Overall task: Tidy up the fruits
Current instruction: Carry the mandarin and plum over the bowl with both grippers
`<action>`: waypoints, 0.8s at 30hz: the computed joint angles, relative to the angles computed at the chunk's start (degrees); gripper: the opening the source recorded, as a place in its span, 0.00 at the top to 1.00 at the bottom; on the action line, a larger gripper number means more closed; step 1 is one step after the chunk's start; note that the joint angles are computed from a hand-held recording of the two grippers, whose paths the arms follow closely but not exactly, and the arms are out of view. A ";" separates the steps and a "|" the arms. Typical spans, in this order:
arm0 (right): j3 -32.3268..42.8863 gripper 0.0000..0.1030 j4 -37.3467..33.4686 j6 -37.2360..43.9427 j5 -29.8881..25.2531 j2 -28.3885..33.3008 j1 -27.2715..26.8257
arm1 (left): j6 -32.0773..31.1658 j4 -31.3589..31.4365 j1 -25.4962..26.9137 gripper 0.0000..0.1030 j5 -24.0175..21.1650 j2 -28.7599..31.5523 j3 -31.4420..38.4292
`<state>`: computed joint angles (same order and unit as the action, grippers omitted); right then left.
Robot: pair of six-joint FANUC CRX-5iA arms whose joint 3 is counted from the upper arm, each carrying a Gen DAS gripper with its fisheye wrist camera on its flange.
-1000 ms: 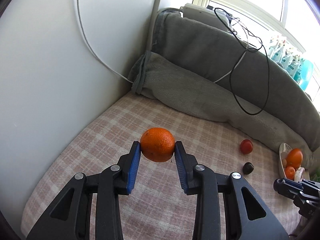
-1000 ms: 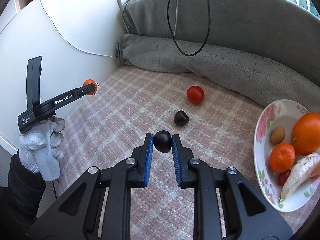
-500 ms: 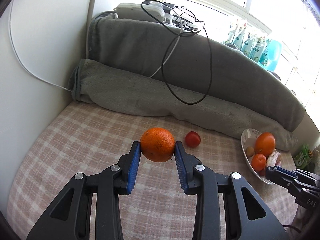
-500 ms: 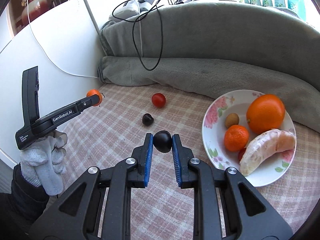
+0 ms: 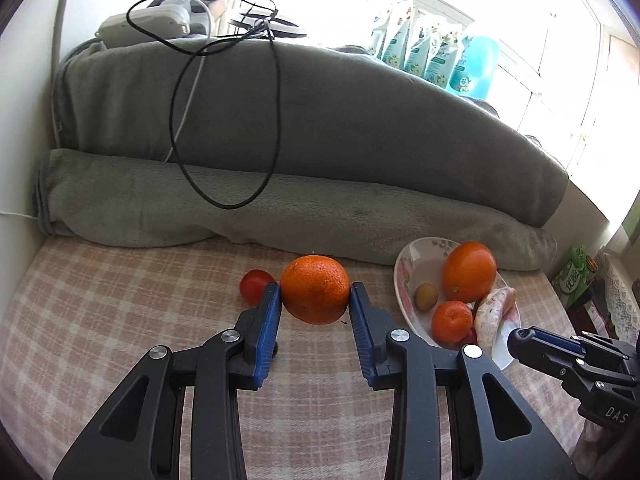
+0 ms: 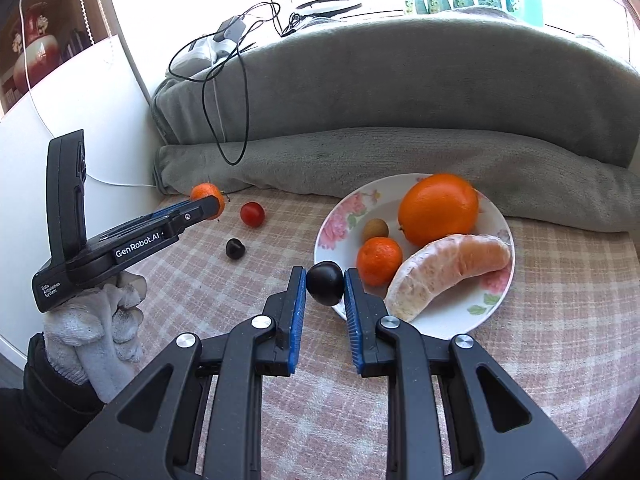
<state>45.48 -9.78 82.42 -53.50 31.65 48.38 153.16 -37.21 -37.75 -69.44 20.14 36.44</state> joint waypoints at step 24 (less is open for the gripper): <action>4.02 0.80 -1.41 -0.52 -2.76 3.51 -1.10 | -17.37 16.93 6.11 0.68 7.01 10.18 10.91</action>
<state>49.51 -11.19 81.90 -56.26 35.16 47.27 135.78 -20.28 -31.65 -62.43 30.32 47.36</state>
